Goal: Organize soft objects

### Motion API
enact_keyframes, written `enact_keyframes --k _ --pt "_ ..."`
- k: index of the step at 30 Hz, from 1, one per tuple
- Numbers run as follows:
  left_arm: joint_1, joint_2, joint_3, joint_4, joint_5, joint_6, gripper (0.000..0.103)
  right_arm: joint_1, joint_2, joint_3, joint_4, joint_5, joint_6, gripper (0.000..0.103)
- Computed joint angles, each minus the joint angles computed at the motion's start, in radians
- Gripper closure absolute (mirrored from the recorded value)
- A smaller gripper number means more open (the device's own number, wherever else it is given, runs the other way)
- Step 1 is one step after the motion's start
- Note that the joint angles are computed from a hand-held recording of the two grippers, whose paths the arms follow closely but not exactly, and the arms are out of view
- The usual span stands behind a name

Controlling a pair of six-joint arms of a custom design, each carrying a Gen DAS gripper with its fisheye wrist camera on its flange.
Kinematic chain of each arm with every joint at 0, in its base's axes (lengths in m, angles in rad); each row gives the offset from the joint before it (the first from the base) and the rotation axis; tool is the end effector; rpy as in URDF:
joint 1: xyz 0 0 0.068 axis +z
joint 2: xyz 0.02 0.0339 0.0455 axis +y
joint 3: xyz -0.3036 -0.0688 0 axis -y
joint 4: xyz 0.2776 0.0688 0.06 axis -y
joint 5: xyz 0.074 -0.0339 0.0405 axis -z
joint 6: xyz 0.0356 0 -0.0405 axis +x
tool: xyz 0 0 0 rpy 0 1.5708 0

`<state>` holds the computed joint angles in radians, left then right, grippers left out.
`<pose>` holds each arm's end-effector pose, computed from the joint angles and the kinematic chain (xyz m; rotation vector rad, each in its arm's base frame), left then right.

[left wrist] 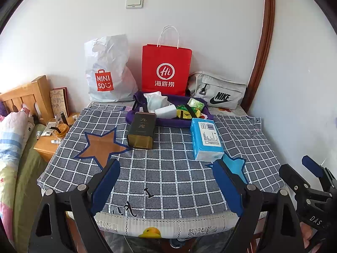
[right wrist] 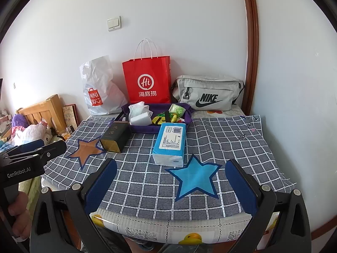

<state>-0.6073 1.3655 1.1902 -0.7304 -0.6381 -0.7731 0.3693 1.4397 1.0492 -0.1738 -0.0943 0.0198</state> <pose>0.2628 -0.1568 0.3407 -0.4405 2.2127 0.0781 0.3274 0.1303 0.3058 -0.4287 2.1070 0.3283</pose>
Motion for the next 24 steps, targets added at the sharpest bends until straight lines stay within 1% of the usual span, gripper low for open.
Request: enact_keyframes --k 19,24 --pt "-0.003 0.008 0.016 -0.008 -0.006 0.008 0.014 -0.005 0.0 0.004 0.002 -0.004 -0.004 0.002" --pt "0.006 0.016 0.036 -0.012 -0.006 0.029 0.014 -0.012 -0.004 0.007 0.003 -0.014 -0.007 0.002"
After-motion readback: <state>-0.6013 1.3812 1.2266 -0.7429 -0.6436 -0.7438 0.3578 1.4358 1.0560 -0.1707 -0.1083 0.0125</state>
